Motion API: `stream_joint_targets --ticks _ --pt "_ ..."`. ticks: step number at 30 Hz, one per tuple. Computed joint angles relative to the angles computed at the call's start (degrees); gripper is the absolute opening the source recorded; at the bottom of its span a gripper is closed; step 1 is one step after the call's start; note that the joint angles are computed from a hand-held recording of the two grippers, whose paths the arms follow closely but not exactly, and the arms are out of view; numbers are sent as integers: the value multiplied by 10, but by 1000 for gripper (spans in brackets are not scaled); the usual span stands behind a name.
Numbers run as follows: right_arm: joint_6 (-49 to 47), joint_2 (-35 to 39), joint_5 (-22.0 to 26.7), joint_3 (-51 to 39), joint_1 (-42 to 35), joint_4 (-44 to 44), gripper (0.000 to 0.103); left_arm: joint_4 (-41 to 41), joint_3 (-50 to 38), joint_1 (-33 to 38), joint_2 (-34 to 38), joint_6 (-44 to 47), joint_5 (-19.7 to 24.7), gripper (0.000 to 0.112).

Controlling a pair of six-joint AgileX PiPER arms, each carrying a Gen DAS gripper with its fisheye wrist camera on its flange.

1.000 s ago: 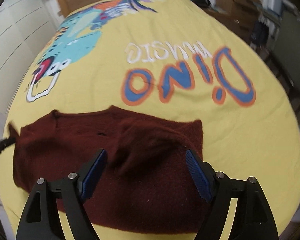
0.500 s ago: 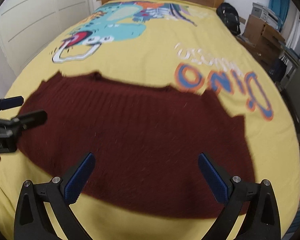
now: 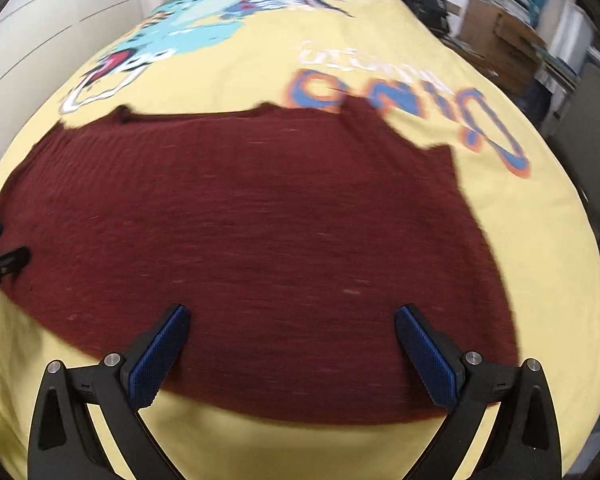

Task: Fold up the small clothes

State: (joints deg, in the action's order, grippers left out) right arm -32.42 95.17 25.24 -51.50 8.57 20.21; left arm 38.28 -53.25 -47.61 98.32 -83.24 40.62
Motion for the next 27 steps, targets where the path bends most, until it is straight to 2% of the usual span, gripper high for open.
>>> stream_joint_targets --ticks 6,8,11,14,17,22,25,27 --pt "-117 14 16 4 -71 107 102 24 48 19 -17 -18 -37 102" --pt "-167 21 11 15 -80 150 102 38 65 29 -21 -53 -65 102" --pt "-235 23 -6 32 -89 214 103 49 72 36 -21 -61 -75 102" --pt "-217 21 3 28 -88 199 103 42 70 31 -25 -59 -69 102" --pt "-158 15 22 11 -77 135 103 -3 67 38 -43 -15 -64 102" --pt "-82 -36 55 1 -58 46 103 -63 78 61 -129 44 -50 102" --pt "-66 -70 82 -1 -56 25 103 -109 83 103 -179 111 -31 102" --pt "-69 -84 101 -4 -59 26 103 -164 98 154 -207 177 -46 102"
